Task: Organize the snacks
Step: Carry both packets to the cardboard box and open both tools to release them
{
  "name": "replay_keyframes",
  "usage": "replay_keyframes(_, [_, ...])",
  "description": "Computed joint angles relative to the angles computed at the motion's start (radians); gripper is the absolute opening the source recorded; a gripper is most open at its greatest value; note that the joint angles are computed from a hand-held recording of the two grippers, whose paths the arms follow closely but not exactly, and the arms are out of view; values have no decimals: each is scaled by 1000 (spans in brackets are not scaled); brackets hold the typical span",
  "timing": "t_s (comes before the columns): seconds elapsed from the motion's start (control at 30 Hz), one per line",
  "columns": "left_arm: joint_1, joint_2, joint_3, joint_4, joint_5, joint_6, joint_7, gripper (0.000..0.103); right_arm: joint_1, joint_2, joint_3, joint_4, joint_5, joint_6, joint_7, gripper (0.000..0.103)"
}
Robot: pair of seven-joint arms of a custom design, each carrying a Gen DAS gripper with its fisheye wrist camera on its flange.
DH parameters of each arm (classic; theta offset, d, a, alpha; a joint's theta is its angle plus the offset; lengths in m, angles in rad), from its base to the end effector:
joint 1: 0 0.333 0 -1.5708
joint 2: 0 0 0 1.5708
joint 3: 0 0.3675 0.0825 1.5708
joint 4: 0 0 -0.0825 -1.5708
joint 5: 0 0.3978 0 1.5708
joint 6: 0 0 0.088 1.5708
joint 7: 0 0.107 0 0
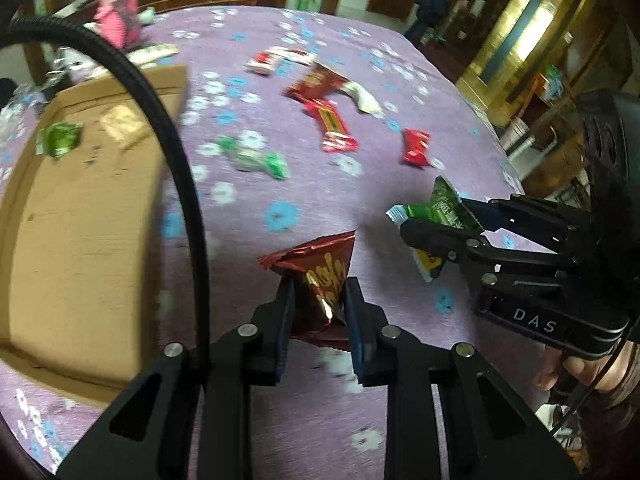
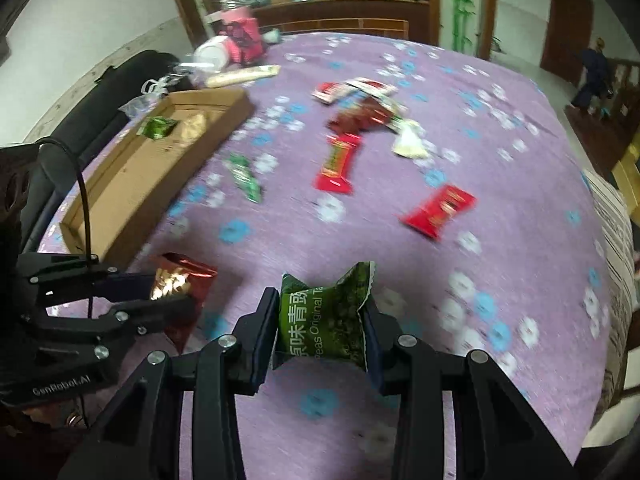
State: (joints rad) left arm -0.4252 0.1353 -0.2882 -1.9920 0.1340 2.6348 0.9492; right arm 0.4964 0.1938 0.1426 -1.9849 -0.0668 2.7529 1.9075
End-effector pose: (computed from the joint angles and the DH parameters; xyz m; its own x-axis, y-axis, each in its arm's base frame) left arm 0.4874 -0.4157 0.4985 -0.2254 -0.9485 0.2227 -0.8910 0.1081 -0.4410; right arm 0.5292 0.3895 0.4774 0.3758 -0.9138 -0.1539 -0.8156 -0.2473 -0.5231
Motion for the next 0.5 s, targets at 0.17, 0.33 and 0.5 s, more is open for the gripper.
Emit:
replay_keyframes(0.17, [30,-70,28,-62,46,20,-66,26,12,85,35,130,45,-15,-73,39])
replay_keyframes(0.33, [81,-114,46,-95,109,13,-133,27,43,183,49,293,62,-46,-143,38])
replay_keyframes(0.5, [134,-123,63,-90,200,-19,-197,27,96,325,42,527,59,-126,-186,38])
